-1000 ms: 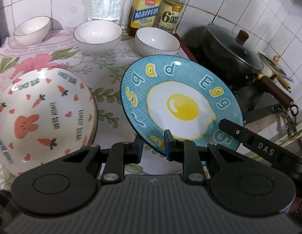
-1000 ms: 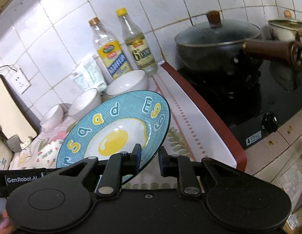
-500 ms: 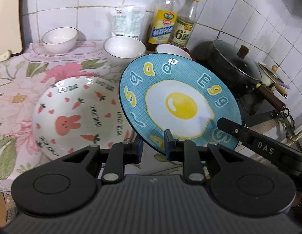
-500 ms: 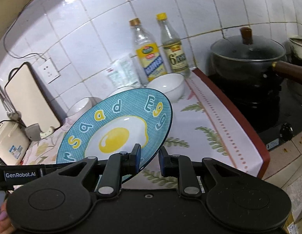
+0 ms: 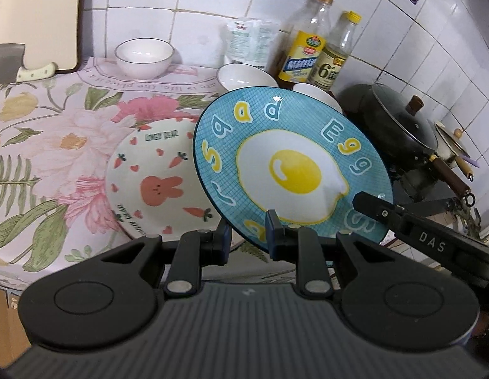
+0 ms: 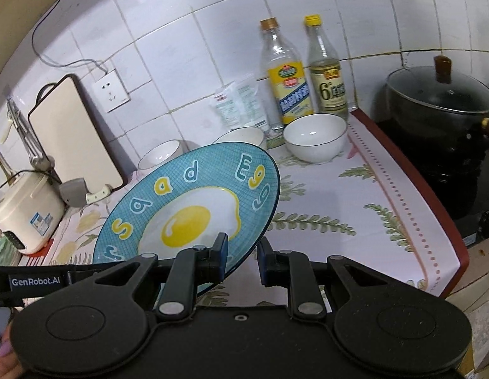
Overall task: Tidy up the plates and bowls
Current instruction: 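Carry the held egg plate with the left gripper over the bunny-print plate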
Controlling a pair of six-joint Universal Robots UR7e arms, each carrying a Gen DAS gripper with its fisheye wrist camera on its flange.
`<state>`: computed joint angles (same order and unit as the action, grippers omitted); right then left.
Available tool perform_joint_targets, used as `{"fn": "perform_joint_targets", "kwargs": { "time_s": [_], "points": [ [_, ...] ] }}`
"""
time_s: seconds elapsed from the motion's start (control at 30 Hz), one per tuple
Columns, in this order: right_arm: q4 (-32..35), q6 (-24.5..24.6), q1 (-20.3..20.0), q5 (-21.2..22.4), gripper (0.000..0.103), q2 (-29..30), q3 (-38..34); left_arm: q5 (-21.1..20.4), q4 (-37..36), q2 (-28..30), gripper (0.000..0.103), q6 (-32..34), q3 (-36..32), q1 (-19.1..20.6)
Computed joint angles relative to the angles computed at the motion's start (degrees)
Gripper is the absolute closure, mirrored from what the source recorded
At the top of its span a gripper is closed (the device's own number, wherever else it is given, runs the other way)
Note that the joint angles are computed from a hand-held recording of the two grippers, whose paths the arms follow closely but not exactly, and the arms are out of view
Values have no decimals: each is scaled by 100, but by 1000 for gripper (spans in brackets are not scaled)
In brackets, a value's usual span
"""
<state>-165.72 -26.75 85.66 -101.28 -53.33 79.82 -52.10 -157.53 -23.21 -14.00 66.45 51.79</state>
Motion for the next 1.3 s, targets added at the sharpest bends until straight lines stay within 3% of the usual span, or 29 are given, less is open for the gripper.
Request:
{"fn": "perform_joint_targets", "kwargs": {
  "time_s": [0.37,0.6,0.87,1.3],
  "points": [
    [429,-41,170,-213,79,349,-312,87,87,-234,83,-415,257,184],
    [908,100,273,-611,79,554,-555,197,327,-257,83,-695,307,269],
    [910,101,334,-864,79,696,-597,-58,558,-297,83,-1055,288,441],
    [1114,160,346,-1022,79,910,-813,-37,931,-268,83,-1281,153,537]
  ]
}}
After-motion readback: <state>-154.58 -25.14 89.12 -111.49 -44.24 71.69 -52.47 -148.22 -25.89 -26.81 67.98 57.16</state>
